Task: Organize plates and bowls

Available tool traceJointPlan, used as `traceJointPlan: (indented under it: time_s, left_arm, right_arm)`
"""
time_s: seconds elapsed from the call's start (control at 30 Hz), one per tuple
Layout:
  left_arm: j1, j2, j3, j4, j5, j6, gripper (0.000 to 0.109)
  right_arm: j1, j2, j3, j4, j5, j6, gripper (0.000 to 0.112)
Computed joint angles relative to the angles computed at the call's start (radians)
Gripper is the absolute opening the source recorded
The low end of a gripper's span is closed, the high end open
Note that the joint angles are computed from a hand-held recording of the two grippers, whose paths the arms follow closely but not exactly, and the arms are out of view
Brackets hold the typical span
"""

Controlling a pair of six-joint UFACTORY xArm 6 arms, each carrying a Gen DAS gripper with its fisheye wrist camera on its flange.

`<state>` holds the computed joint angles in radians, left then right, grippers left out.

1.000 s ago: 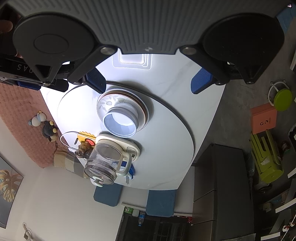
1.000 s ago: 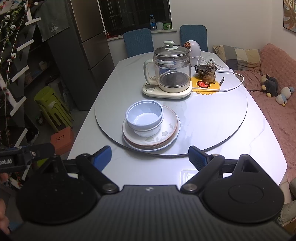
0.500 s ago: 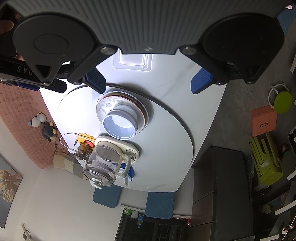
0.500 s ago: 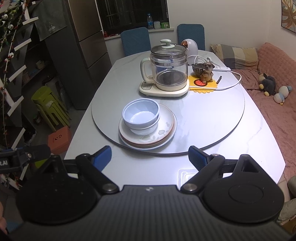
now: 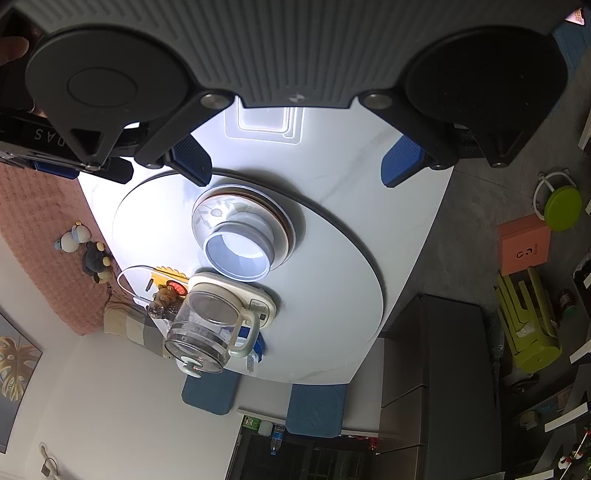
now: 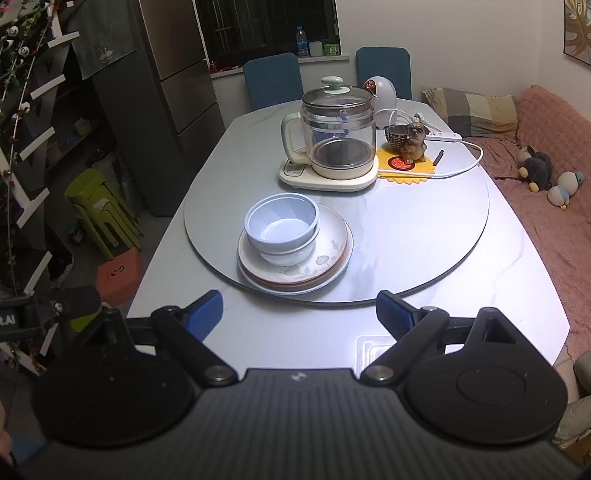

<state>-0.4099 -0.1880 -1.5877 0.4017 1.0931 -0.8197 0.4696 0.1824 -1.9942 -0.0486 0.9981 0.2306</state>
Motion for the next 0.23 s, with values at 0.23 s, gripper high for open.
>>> traceJointPlan:
  time_s: [0.23]
  left_arm:
    - [-0.004,0.0,-0.002,0.001,0.005,-0.004,0.1]
  right_arm:
    - [-0.003,0.002,-0.006,0.006,0.005,-0.002,0.091]
